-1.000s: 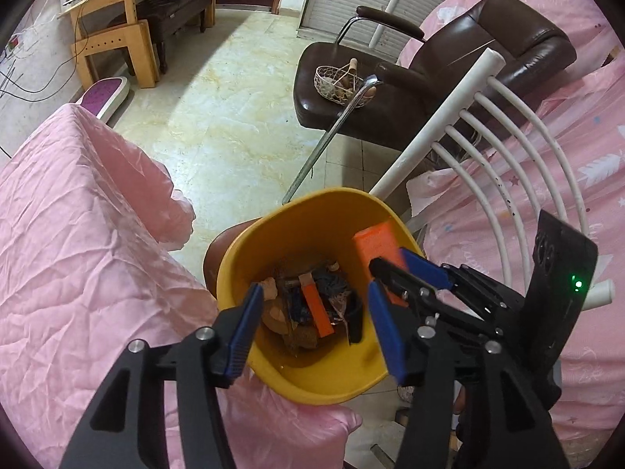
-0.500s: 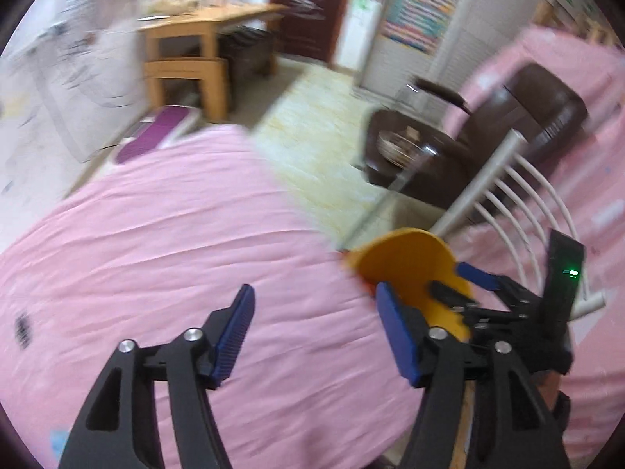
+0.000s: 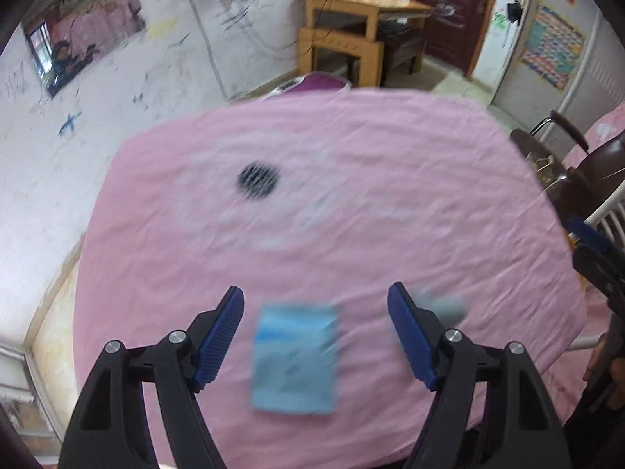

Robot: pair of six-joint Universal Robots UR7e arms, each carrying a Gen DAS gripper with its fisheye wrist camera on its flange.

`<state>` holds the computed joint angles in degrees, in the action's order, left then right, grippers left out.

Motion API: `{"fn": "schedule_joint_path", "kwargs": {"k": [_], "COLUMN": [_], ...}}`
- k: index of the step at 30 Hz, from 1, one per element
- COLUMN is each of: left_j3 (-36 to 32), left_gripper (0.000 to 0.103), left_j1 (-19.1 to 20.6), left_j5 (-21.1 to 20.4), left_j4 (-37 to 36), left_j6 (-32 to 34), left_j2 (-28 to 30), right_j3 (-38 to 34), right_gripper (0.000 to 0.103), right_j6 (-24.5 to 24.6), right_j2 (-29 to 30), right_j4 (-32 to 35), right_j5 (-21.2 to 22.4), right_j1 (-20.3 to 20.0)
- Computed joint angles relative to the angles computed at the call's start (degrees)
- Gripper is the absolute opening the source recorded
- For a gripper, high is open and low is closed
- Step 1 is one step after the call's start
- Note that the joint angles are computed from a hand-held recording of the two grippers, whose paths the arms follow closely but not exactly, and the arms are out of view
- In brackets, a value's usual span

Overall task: Collect trash
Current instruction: 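Move back over the table and grasp the blue packet with the left gripper, then grasp the grey cone cap with the right gripper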

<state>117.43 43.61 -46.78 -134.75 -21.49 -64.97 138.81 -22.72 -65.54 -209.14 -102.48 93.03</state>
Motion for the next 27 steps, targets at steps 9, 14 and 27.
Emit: {"fn": "schedule_joint_path", "kwargs": {"k": [9, 14, 27], "left_j3": [3.54, 4.21, 5.56], "left_gripper": [0.072, 0.072, 0.045], "left_j1": [2.36, 2.12, 4.2], "left_j5": [-1.46, -2.79, -4.59], "left_j4": [-0.98, -1.54, -7.1], "left_j6": [2.18, 3.93, 7.05], "left_j2": [-2.21, -2.24, -4.47], "right_j3": [-7.06, -7.83, -10.74], "right_gripper": [0.094, 0.094, 0.094], "right_j6": [-5.39, -6.59, -10.94], "right_j2": [10.0, 10.49, 11.96], "right_j4": [7.77, 9.91, 14.22], "right_j5": [-1.51, -1.93, -4.16], "right_j1": [7.78, 8.49, 9.57]}}
